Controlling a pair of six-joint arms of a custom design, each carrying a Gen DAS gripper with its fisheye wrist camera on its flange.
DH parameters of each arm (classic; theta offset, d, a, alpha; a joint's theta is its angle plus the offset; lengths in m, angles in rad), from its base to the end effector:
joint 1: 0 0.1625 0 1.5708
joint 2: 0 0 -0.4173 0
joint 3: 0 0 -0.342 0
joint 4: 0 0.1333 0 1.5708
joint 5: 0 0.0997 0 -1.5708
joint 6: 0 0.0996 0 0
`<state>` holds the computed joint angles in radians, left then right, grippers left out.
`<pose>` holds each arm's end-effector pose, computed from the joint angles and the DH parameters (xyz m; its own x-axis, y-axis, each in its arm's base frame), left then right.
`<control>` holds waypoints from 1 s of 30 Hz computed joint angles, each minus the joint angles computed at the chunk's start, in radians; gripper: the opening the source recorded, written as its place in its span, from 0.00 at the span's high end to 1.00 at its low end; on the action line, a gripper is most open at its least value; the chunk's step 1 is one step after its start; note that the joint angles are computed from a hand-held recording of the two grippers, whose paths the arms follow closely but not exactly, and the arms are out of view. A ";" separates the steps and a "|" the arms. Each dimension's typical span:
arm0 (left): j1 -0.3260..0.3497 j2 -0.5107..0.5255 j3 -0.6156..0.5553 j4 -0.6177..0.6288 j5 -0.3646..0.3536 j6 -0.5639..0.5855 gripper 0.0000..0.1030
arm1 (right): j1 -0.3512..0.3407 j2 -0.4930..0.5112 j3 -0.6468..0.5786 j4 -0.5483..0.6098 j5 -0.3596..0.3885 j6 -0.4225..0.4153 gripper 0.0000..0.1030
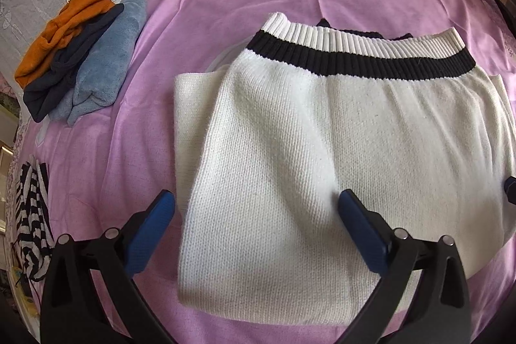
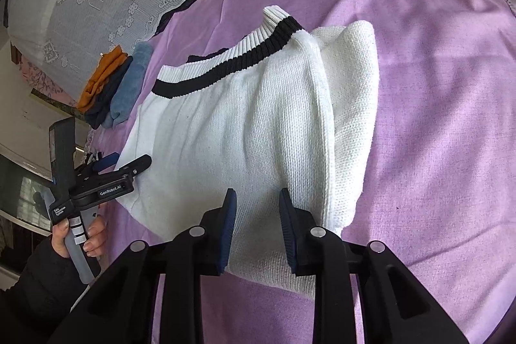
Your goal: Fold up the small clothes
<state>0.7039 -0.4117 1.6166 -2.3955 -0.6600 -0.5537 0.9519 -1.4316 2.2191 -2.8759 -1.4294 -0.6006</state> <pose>-0.3009 -0.5336 -0.0836 -0.5197 0.2429 -0.8191 0.5110 0.8567 -0.0701 -0.1321 -0.4395 0.2971 -0.9836 0.0270 0.1786 -0.0627 0.8764 -0.4774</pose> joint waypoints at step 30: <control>-0.021 0.080 -0.116 0.119 -0.014 -0.073 0.04 | 0.103 0.177 -0.238 0.049 0.033 0.050 0.64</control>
<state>0.6825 -0.3317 1.5009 -2.2768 -0.6737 -0.6267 1.0553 -1.2547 1.9812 -2.8264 -1.3962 -0.5505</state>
